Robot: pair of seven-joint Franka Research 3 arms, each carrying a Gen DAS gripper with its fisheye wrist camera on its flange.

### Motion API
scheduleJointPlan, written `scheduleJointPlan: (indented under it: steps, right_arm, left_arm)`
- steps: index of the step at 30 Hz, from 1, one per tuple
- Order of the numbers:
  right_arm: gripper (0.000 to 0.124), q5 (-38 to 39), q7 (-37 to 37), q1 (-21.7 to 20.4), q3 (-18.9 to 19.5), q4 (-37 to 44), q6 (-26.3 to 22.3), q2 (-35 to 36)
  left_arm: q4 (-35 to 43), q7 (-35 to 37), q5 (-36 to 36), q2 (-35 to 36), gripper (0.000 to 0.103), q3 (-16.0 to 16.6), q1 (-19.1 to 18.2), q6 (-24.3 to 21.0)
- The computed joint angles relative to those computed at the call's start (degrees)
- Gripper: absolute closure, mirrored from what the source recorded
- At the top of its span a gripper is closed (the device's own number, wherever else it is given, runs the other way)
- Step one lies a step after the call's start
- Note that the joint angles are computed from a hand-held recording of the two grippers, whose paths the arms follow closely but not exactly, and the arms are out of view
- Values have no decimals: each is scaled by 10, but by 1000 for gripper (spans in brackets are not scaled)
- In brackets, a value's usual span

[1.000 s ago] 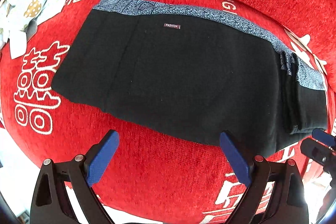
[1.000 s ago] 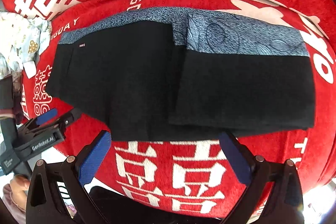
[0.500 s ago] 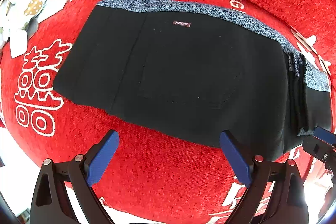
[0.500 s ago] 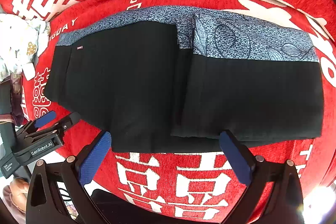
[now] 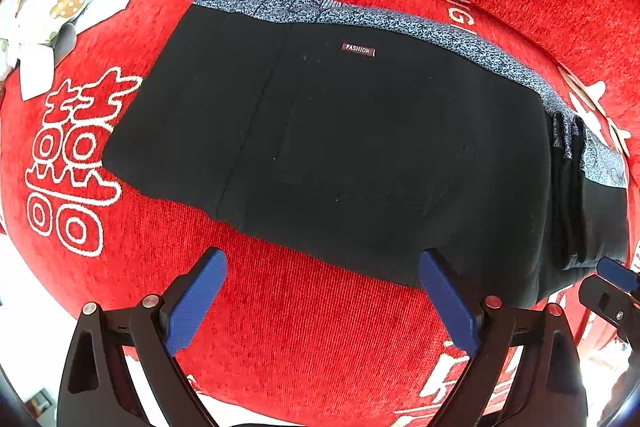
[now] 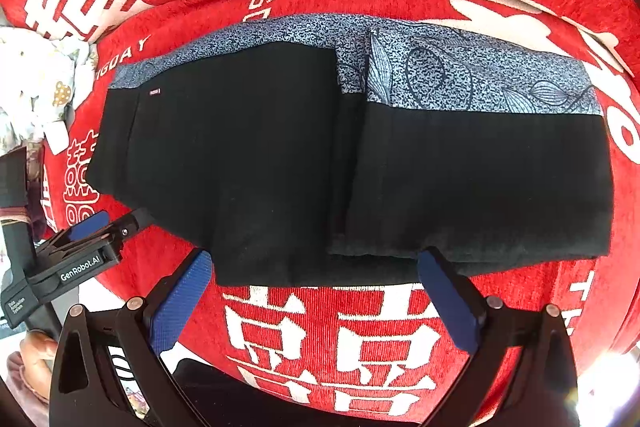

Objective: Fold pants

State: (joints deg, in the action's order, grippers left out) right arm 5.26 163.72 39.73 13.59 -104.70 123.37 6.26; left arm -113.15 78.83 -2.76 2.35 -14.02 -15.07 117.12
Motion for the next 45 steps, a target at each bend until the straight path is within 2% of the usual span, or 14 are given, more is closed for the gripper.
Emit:
scheduleJointPlan:
  steps: [5, 12, 15, 18, 22, 25, 31, 34, 36, 37, 38, 39, 41, 45]
  right_arm:
    - [21, -3, -2, 0, 0, 2, -5, -1]
    - [21, -34, -12, 4, -3, 33, -30, 17]
    - [21, -42, -28, 5, -6, 42, -31, 24]
    - [21, -25, -44, 1, -7, 26, 1, 27]
    - [21, -17, -48, 1, -10, 9, 13, 29]
    - [21, -19, -48, 2, -10, -6, 29, 22]
    - [21, -13, -59, -2, -8, -15, 36, 16]
    - [21, -11, -59, -3, -7, -18, 36, 14]
    - [21, -13, -60, -3, -8, -14, 32, 16]
    - [21, -13, -60, -3, -8, -10, 27, 17]
    - [21, -15, -61, -4, -8, -5, 22, 18]
    - [21, -19, -59, -3, -9, -1, 19, 17]
    - [21, -24, -63, -5, -11, 6, 19, 11]
    - [21, -22, -93, -17, -15, 33, 24, 13]
  left_arm:
    - [-6, 19, -16, -7, 6, 7, 9, 11]
    - [-15, 5, -57, -6, 6, 33, 48, 20]
    - [-38, 38, -135, -15, 6, 46, 72, 48]
    - [-59, 81, -243, -16, 6, 58, 95, 69]
    - [-65, 135, -360, 3, 6, 61, 115, 83]
    - [-60, 147, -385, 15, 6, 51, 116, 88]
    - [-47, 113, -365, 28, 6, 34, 107, 107]
    - [-46, 123, -362, 20, 6, 30, 102, 121]
    - [-39, 88, -329, 35, 6, 32, 98, 122]
    - [-32, 61, -303, 45, 12, 31, 94, 123]
    - [-28, 33, -268, 49, 30, 31, 90, 126]
    - [-23, 6, -226, 52, 35, 31, 84, 128]
    - [-28, -29, -147, 39, 66, 28, 71, 153]
    - [-30, -60, 68, 18, 72, 14, 32, 178]
